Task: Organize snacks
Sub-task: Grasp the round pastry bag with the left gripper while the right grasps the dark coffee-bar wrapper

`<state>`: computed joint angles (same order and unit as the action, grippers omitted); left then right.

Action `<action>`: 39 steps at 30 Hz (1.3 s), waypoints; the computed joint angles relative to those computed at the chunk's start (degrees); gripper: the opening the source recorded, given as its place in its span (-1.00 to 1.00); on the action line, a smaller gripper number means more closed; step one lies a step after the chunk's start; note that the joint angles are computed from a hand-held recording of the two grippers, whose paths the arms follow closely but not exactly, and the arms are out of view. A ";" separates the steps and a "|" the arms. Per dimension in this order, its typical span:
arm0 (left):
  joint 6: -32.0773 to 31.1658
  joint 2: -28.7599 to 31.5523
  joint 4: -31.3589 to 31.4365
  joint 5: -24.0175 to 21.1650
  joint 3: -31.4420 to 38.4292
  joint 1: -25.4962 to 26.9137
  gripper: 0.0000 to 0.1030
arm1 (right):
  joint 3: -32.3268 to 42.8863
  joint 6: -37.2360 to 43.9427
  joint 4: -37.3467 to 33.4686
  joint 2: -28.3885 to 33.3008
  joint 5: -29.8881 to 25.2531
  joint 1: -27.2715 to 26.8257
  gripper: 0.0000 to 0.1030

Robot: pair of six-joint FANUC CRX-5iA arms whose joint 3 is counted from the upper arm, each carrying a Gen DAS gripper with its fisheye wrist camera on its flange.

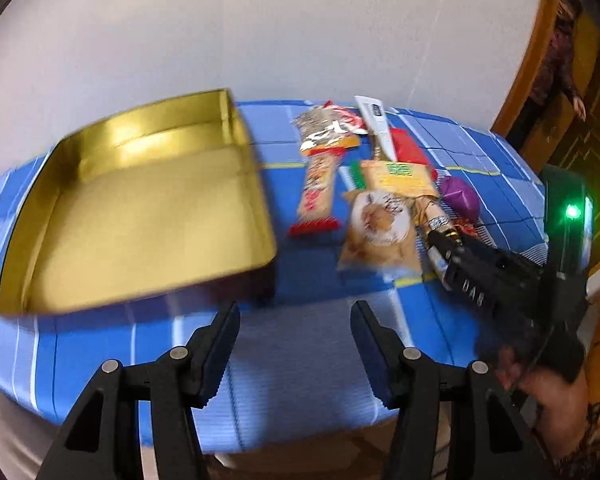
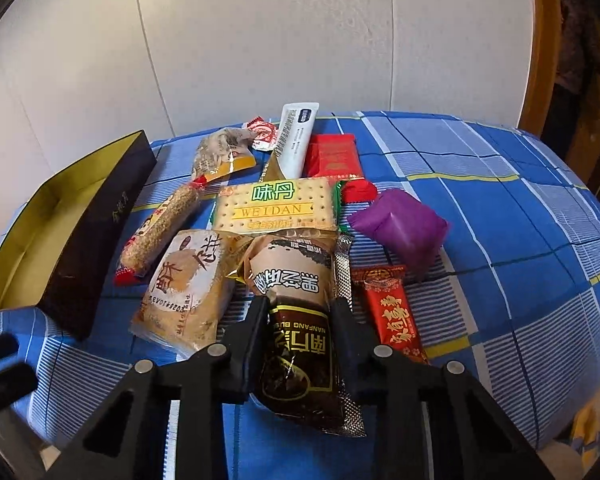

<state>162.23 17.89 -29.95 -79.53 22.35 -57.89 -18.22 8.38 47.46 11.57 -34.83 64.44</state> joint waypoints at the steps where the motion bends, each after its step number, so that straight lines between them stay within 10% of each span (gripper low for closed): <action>1: -0.55 0.58 0.23 -0.07 0.72 0.32 0.14 | -0.24 -0.19 0.21 -0.13 0.31 -0.09 -0.36; 13: -4.18 7.61 4.23 1.93 8.14 5.10 0.14 | 3.41 11.17 -11.14 -0.81 -3.25 0.24 -0.39; 39: -8.24 10.15 4.77 11.49 6.17 7.57 0.26 | -5.16 -6.63 -0.28 -4.43 3.90 -2.24 -0.33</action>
<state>153.99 28.04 -25.18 -68.04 28.52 -50.32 -23.39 1.74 47.19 7.14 -30.93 62.20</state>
